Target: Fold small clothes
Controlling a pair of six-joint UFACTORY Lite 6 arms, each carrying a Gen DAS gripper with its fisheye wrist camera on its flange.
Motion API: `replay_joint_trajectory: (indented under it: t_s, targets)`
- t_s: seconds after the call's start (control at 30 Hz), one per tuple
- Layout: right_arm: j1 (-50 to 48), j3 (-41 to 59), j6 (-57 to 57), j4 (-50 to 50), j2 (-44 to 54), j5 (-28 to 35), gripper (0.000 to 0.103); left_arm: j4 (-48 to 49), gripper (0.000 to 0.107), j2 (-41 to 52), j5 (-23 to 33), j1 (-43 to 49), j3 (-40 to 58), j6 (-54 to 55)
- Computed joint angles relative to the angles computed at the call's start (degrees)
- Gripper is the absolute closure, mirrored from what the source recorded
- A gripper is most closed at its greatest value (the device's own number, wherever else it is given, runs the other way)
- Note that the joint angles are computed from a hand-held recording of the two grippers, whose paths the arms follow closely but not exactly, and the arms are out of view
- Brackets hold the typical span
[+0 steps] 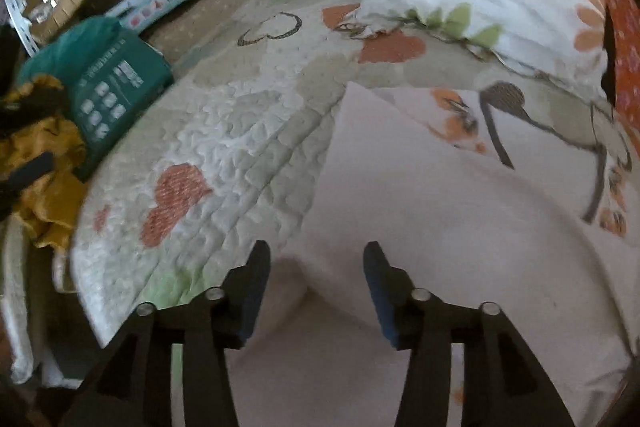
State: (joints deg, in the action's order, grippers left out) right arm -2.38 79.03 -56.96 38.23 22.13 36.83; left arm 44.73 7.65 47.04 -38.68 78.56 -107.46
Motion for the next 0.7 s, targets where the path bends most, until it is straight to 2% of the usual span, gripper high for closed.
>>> replay_joint_trajectory:
  t_s: [0.03,0.1,0.13,0.17,0.27,0.4,0.5,0.53,0.6,0.7]
  targets:
    - [2.3,0.0,4.5,-4.4,1.0,-4.8,0.048,-0.1,0.029,-0.9,-0.4,0.2,-1.0,-0.1]
    - [4.4,3.2,14.8,-12.9,6.1,-7.1,0.065,-0.1,0.029,-2.5,-1.1,0.4,-2.7,-0.4]
    - [3.3,6.5,17.4,-13.6,8.9,-4.7,0.069,0.0,0.029,-3.2,-1.1,0.4,-3.4,-0.6]
    - [2.4,7.9,17.6,-11.8,9.4,-3.2,0.08,0.2,0.029,-3.7,-1.0,0.3,-3.9,-0.9]
    - [0.5,10.1,14.6,-4.9,10.0,0.8,0.095,0.9,0.029,-4.8,-0.7,0.1,-4.9,-1.4]
    - [3.4,9.1,12.8,1.5,7.9,1.8,0.096,1.3,0.029,-5.7,-0.5,0.2,-6.0,-2.1]
    - [7.8,11.0,16.6,0.3,10.1,1.5,0.098,1.1,0.029,-5.8,-0.7,0.4,-6.2,-2.0]
    - [8.4,12.4,15.3,2.5,11.9,3.9,0.101,1.2,0.029,-5.9,-0.7,0.4,-6.3,-2.0]
    - [9.1,14.7,11.5,7.4,15.7,10.8,0.101,1.4,0.029,-5.2,-0.7,0.2,-5.7,-2.1]
    - [9.7,7.8,6.4,7.6,8.9,8.1,0.1,0.9,0.029,-3.9,-1.5,0.0,-4.6,-1.3]
